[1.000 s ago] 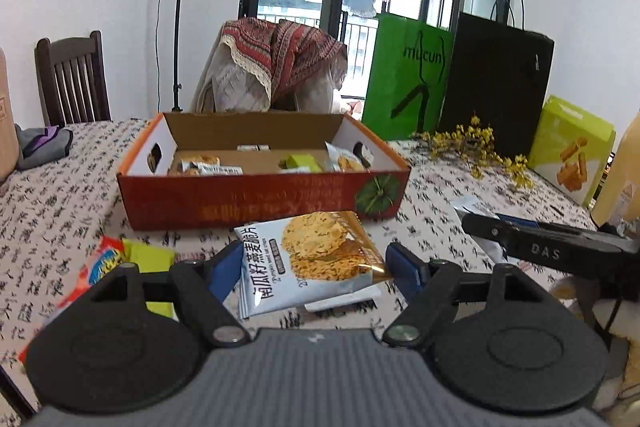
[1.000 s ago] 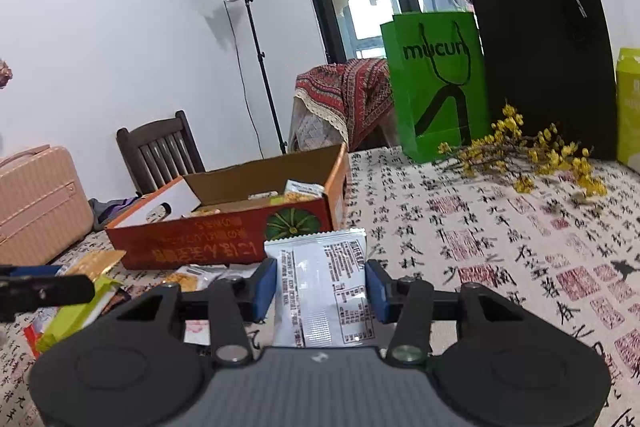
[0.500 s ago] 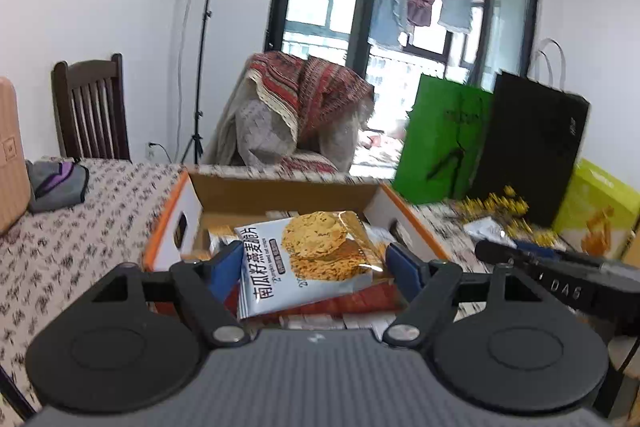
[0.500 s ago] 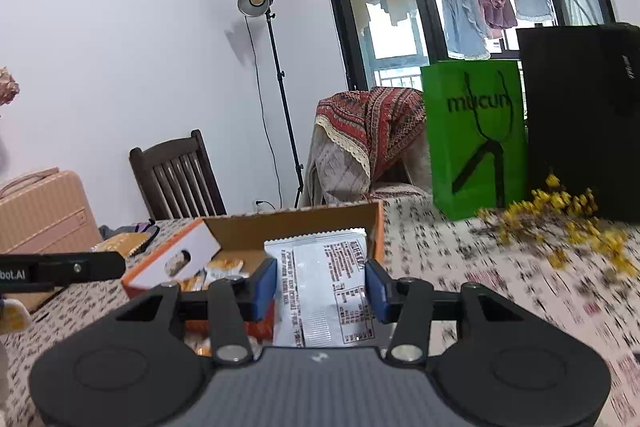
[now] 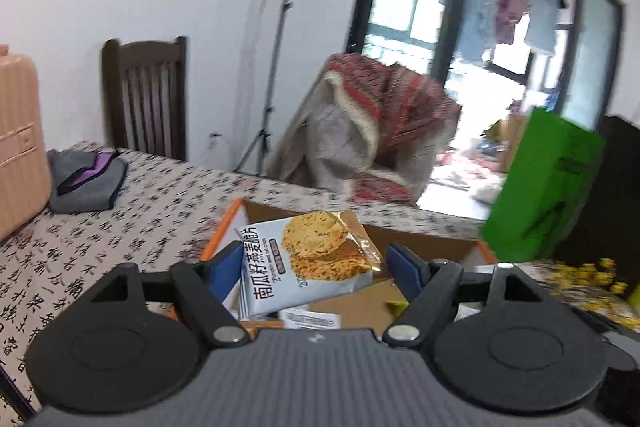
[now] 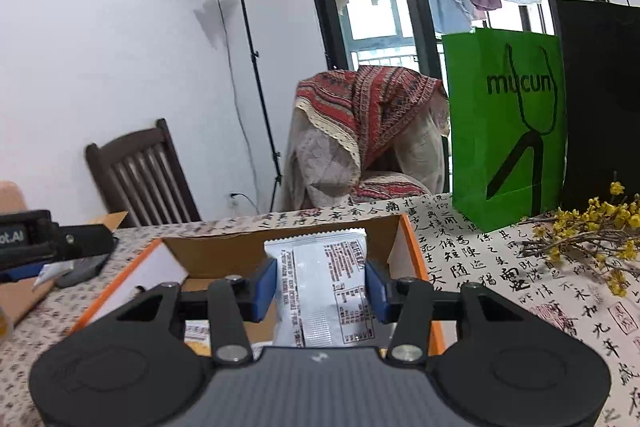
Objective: Organize snacks
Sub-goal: 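Carry both packets over the box and open both tools to drop them, then move both tools back over the snack pile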
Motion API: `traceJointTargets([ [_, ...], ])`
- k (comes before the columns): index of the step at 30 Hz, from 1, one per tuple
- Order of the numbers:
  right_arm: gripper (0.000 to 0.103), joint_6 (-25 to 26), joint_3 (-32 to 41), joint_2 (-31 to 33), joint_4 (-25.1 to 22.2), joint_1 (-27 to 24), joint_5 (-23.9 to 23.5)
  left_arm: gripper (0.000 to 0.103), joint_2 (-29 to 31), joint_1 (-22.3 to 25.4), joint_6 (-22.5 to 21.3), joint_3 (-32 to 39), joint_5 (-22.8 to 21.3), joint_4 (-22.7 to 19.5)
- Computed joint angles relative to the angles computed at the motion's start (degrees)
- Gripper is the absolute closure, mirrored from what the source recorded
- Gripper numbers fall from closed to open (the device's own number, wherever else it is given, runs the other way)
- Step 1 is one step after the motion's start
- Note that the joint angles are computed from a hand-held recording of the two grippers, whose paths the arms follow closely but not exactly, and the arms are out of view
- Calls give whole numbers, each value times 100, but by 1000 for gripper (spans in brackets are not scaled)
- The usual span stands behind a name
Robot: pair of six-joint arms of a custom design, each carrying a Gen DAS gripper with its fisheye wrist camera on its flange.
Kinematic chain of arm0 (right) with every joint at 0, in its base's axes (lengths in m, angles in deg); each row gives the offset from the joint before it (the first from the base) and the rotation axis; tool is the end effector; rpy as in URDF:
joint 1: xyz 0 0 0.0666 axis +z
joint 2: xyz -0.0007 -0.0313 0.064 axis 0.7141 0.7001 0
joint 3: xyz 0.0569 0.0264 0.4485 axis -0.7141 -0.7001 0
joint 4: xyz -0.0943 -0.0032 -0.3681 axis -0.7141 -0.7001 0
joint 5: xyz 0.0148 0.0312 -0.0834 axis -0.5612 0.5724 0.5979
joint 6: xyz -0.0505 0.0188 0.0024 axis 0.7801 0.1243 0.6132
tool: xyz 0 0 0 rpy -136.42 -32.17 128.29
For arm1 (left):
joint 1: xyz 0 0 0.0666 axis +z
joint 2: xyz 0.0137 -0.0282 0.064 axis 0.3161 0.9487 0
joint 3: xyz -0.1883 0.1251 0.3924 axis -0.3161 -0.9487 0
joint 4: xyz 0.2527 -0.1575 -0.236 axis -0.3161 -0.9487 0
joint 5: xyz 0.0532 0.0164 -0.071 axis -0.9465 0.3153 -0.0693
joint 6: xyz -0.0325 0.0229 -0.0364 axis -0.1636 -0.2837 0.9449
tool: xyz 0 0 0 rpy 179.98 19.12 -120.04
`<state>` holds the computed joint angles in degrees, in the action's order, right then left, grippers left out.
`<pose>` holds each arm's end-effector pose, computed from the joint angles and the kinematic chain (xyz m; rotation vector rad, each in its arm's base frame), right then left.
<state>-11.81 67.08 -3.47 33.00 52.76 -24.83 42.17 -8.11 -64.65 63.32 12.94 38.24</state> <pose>0.4388 0.0455 0.3541 0.3661 1.9257 0.0325 0.5171 -0.2547 0.4030 0.1766 2.0416 -0.3313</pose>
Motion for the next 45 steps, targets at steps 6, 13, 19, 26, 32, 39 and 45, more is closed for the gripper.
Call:
traceJointTargets([
  [6,51,172,224,345,-237,79,29,24,263,103,-12,81,-92,-97],
  [13,1,92,23,150,-129,-62,-193,0,15,206,135,-322,89,511],
  [19,0,7,-352,-269,-88,-186,-503,0,-285,288,-44,-659,378,580],
  [26,0,316,-903,-1047,-314,-68,-517,0,-926,489,-315,-1428,1228,819],
  [32,0,696,-1498,-1782,-581,289,-216,0,-1387,758,-463,-2114,1777,991],
  [39,0,395,-2011,-2188,-655,548,62,0,-1680,991,-567,-2783,1944,1145],
  [45,0,185,-2313,-1972,-192,406,-139,0,-1588,1162,-426,-3132,1965,1547],
])
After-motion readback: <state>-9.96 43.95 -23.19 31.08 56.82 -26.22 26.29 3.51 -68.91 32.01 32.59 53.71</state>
